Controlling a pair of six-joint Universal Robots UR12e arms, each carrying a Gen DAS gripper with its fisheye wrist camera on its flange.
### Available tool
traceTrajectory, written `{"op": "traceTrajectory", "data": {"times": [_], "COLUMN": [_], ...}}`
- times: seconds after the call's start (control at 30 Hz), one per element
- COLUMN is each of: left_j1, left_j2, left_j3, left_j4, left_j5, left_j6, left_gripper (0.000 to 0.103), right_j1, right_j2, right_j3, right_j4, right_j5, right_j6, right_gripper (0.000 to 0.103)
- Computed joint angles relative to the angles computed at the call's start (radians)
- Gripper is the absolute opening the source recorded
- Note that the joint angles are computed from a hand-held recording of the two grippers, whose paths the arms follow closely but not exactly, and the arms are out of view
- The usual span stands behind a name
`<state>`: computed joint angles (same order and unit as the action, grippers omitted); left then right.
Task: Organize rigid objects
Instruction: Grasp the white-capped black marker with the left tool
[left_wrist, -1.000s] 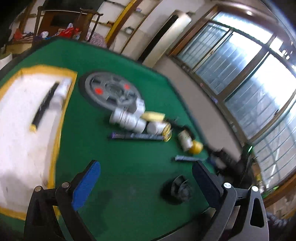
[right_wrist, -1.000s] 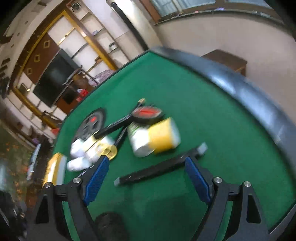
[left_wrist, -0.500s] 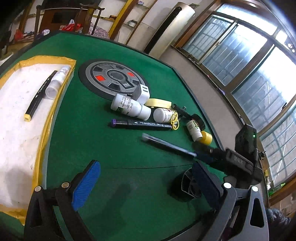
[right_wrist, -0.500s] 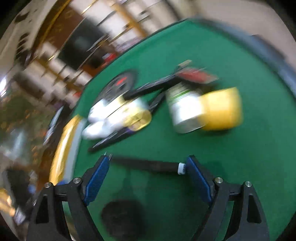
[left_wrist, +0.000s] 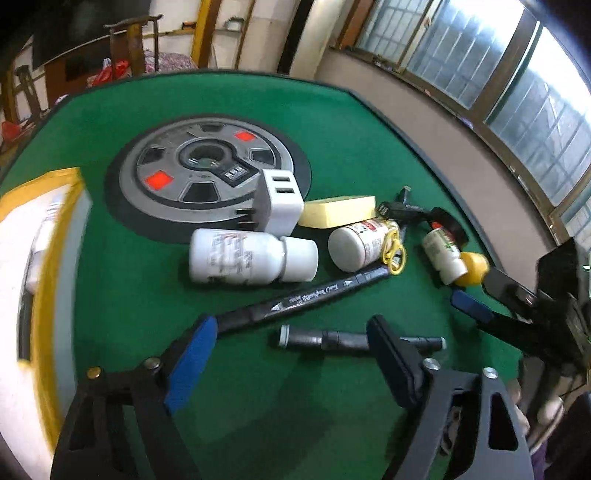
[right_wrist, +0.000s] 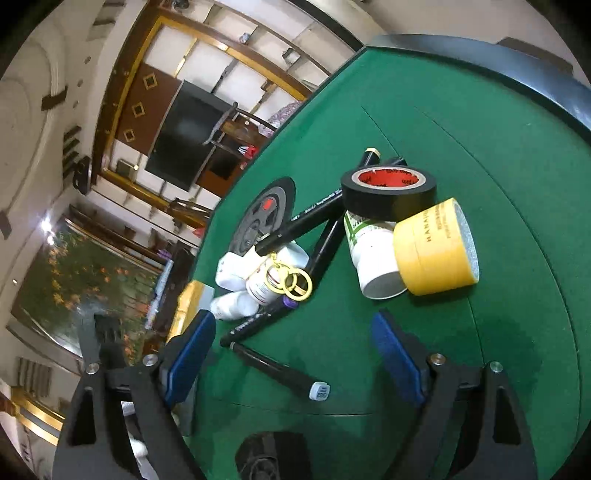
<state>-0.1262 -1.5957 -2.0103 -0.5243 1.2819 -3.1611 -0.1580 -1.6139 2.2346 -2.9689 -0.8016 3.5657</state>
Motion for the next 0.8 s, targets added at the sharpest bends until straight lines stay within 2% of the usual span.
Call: {"op": "traceTrajectory", "data": {"times": [0.03, 0.1, 0.17, 0.23, 0.3, 0.37, 0.43, 0.5, 0.53, 0.57, 0.63, 0.73, 0.8], "left_j1": [-0.015, -0.031, -0.057, -0.064, -0.073, -0.074, -0.067, -0.044, -0.028, -0.021, 0.002, 0.021, 0.006], "left_j2": [-0.010, -0.015, -0.010, 0.009, 0.028, 0.050, 0.071, 0.091, 0.095, 0.096, 0.090, 0.073, 0.053], "left_j3": [0.009, 0.012, 0.008, -0.002, -0.012, -0.020, -0.038, -0.056, -0.056, -0.054, -0.049, -0.040, -0.019], "left_j4": [0.005, 0.012, 0.022, -0.013, -0.046, -0.124, -0.119, -0.071, -0.067, -0.071, -0.065, -0.051, -0.052], "left_j5": [0.040, 0.074, 0.135, 0.095, 0.087, 0.044, 0.016, -0.028, -0.055, -0.065, -0.084, -0.139, -0.137], "left_j6": [0.017, 0.040, 0.085, 0.145, 0.190, 0.242, 0.267, 0.271, 0.272, 0.266, 0.214, 0.132, 0.136], "left_gripper": [0.082, 0.066, 0.035, 0.012, 0.012, 0.012, 0.012, 0.014, 0.023, 0.040, 0.057, 0.059, 0.059], "right_j1": [0.006, 0.017, 0.020, 0.006, -0.002, -0.003, -0.004, -0.003, -0.003, -0.002, -0.002, -0.001, -0.001], "right_j2": [-0.002, -0.002, -0.004, -0.009, -0.015, -0.015, -0.015, -0.014, -0.014, -0.014, -0.014, -0.014, -0.014], "right_j3": [-0.005, -0.014, -0.015, -0.002, 0.002, 0.003, 0.003, 0.002, 0.003, 0.002, 0.002, 0.002, 0.002], "right_j4": [0.018, 0.045, 0.054, 0.050, 0.056, 0.056, 0.057, 0.055, 0.055, 0.056, 0.056, 0.057, 0.058], "right_j5": [-0.011, -0.020, -0.028, -0.014, -0.007, -0.008, -0.007, -0.007, -0.007, -0.008, -0.008, -0.010, -0.012], "right_j6": [-0.018, -0.043, -0.050, -0.057, -0.063, -0.064, -0.065, -0.063, -0.063, -0.064, -0.065, -0.066, -0.067], "right_gripper": [0.087, 0.087, 0.087, 0.087, 0.087, 0.087, 0.087, 0.087, 0.087, 0.087, 0.087, 0.087, 0.087]}}
